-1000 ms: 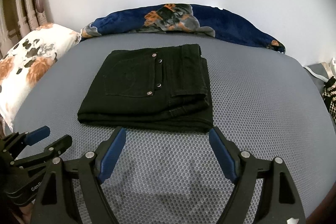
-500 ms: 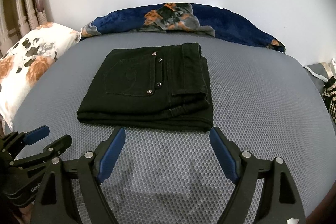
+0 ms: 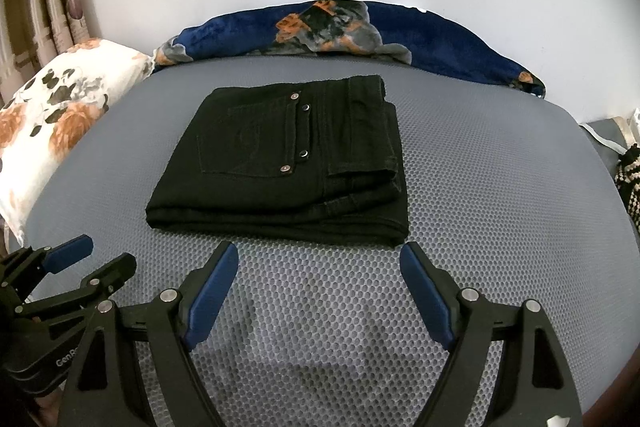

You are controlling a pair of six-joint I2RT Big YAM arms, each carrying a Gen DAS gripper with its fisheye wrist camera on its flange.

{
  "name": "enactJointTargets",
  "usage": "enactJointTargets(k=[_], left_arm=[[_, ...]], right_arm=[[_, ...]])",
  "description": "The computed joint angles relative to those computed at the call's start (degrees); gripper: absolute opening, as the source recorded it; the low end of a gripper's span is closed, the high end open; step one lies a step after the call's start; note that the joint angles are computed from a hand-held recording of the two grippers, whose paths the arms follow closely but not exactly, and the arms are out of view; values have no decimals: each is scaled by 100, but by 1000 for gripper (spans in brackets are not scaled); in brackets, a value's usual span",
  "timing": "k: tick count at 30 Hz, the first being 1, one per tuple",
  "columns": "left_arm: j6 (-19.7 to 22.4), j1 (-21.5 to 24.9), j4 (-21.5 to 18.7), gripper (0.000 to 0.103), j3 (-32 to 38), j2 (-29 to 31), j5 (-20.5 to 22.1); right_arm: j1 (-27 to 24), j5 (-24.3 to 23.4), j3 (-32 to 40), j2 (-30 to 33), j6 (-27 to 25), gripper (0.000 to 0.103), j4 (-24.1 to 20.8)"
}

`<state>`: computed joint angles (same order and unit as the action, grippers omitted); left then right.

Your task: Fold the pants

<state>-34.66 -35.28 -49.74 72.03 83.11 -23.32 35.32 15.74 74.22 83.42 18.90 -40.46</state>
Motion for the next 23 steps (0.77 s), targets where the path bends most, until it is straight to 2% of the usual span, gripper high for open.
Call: enactJointTargets(k=[23], left_arm=[[77,54,105,57,-42,32,65]], right_arm=[[33,25,-19,47,16,81,7]])
